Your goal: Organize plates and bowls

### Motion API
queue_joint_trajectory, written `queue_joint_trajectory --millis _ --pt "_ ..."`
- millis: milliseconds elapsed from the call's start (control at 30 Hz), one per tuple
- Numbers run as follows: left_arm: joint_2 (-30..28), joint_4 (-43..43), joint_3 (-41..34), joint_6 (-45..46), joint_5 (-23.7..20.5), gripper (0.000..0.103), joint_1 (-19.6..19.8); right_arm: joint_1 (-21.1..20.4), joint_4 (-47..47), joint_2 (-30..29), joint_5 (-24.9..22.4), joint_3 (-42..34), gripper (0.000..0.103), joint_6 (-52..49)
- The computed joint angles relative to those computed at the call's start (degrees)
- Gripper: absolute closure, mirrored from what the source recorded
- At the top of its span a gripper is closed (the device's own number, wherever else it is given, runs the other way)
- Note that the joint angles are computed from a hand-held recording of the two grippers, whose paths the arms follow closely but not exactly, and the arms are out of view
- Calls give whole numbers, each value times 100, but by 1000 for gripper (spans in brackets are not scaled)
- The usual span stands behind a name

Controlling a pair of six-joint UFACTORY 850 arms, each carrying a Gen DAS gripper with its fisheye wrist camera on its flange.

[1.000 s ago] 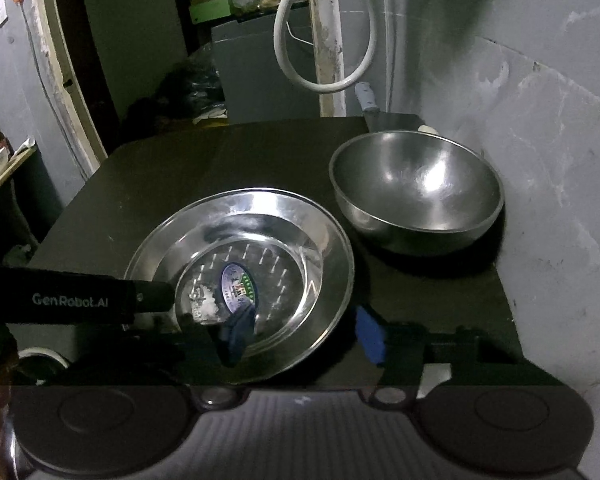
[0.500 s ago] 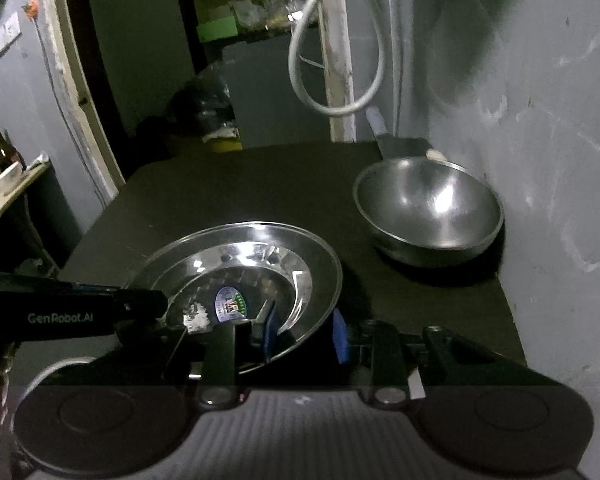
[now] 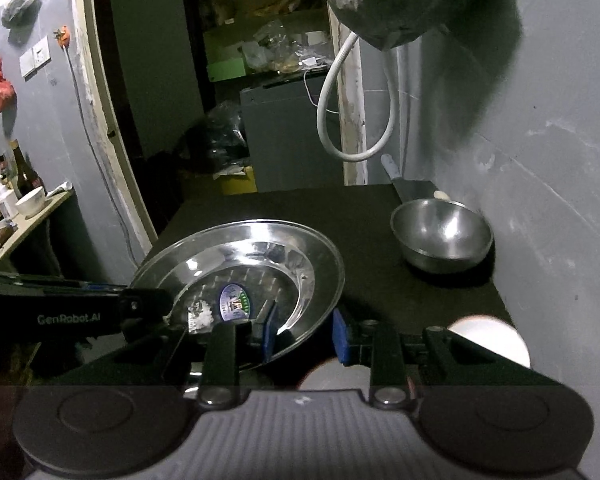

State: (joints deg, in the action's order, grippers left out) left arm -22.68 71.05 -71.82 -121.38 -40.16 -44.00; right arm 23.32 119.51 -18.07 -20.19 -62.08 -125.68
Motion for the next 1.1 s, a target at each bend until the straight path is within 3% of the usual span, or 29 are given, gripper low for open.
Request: queue_joint_trajectory --millis 467,1100 --pt "691 24 1066 -464 -48 73 -577 478 2096 1094 285 1445 71 -1627" --pt "597 -557 1223 228 299 71 -477 686 2095 1017 623 1574 71 -1404"
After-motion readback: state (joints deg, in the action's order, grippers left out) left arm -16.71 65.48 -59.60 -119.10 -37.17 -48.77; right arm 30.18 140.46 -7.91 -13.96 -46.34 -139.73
